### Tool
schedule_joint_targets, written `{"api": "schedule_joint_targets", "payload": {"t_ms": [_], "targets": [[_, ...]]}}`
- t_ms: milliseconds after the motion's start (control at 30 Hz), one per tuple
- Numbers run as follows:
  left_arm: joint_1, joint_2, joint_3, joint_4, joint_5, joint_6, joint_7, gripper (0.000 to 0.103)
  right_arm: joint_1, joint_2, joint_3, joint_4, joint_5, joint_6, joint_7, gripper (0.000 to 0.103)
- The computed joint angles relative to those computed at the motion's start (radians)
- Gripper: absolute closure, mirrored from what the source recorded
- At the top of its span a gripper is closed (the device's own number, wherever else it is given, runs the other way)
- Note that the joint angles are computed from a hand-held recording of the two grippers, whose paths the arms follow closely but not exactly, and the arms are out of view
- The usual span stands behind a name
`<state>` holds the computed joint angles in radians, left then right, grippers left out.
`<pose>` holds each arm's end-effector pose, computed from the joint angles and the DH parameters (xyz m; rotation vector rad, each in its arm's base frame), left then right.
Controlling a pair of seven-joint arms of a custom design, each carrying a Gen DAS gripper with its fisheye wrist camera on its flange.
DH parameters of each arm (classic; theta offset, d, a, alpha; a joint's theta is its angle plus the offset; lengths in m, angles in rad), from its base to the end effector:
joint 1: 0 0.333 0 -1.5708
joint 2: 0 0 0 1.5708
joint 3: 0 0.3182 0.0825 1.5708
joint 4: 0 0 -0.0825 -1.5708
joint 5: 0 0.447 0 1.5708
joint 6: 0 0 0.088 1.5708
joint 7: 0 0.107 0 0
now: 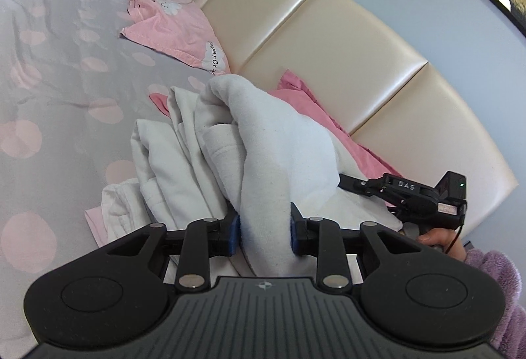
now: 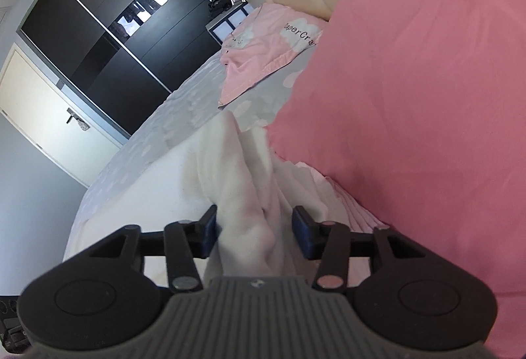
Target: Fold clothes
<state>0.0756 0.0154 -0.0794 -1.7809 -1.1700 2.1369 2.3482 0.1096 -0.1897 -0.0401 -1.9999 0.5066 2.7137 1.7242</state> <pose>0.6659 -0.0419 0.5846 1.5440 -2.0374 1.5812 0.6122 0.0234 0.6335 -1.1622 1.8517 -0.2710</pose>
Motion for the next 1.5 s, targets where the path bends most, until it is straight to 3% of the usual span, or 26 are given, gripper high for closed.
{"api": "schedule_joint_targets", "payload": {"t_ms": [167, 400, 567, 767, 867, 1000, 1167, 1333, 1500], "targets": [[-0.01, -0.079, 0.012, -0.056, 0.035, 0.051, 0.007, 0.05, -0.058, -0.09, 0.056, -0.054, -0.187, 0.006, 0.174, 0.036], [-0.034, -0.235, 0.086, -0.15, 0.075, 0.082, 0.102, 0.048, -0.126, -0.249, 0.145, -0.116, -0.429, -0.011, 0.364, 0.029], [-0.055, -0.372, 0.162, -0.217, 0.101, 0.105, 0.207, 0.043, -0.075, -0.313, 0.177, -0.084, -0.452, -0.002, 0.351, 0.023], [-0.062, -0.547, 0.251, -0.289, 0.206, 0.125, 0.228, 0.03, -0.074, -0.319, 0.302, 0.025, -0.567, -0.023, 0.399, 0.012], [-0.051, -0.625, 0.269, -0.326, 0.272, 0.198, 0.239, 0.029, -0.073, -0.295, 0.373, 0.101, -0.662, -0.087, 0.425, 0.009], [-0.029, -0.722, 0.285, -0.384, 0.349, 0.338, 0.256, 0.025, -0.024, -0.261, 0.439, 0.166, -0.784, -0.123, 0.41, 0.005], [-0.035, -0.801, 0.354, -0.407, 0.444, 0.355, 0.253, 0.021, 0.061, -0.213, 0.493, 0.208, -0.877, -0.125, 0.406, 0.003], [0.038, -0.898, 0.348, -0.525, 0.552, 0.454, 0.16, 0.02, 0.037, -0.219, 0.617, 0.164, -1.055, -0.082, 0.643, 0.001], [0.109, -0.98, 0.342, -0.651, 0.631, 0.528, 0.052, 0.02, 0.024, -0.171, 0.745, 0.157, -1.214, -0.131, 0.888, 0.001]]}}
